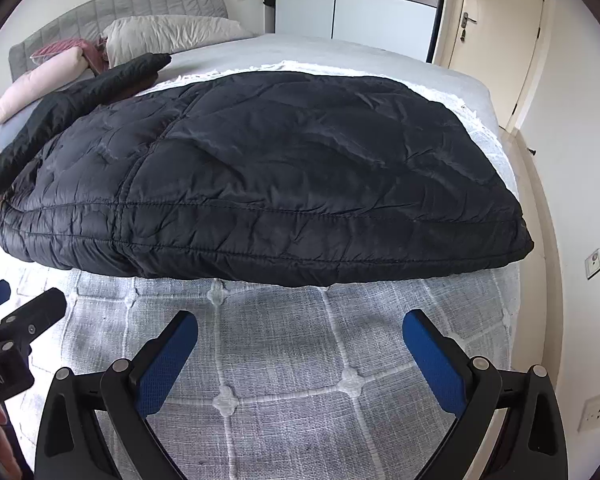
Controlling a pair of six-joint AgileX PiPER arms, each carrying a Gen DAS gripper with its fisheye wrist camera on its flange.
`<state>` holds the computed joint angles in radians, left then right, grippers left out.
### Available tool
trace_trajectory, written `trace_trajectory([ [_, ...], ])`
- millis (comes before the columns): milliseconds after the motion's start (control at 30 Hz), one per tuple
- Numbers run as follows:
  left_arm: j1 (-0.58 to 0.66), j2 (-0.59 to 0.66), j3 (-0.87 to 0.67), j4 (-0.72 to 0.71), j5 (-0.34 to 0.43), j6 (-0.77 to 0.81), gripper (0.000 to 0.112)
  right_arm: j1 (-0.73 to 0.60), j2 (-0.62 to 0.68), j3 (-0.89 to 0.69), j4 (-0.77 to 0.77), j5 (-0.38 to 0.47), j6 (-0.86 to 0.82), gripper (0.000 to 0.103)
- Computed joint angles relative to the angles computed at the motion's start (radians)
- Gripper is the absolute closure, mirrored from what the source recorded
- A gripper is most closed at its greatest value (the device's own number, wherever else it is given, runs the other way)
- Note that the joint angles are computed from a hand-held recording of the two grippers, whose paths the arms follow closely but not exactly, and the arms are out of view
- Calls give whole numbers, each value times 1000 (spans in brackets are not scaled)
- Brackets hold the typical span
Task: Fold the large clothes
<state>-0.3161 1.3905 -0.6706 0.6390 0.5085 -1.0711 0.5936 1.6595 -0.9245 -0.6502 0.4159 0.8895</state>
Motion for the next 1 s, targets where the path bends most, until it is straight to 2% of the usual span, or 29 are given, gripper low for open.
trace_trajectory([
  [1000, -66, 23, -14, 52, 33, -83, 10, -3, -4, 5, 37, -4, -19, 0],
])
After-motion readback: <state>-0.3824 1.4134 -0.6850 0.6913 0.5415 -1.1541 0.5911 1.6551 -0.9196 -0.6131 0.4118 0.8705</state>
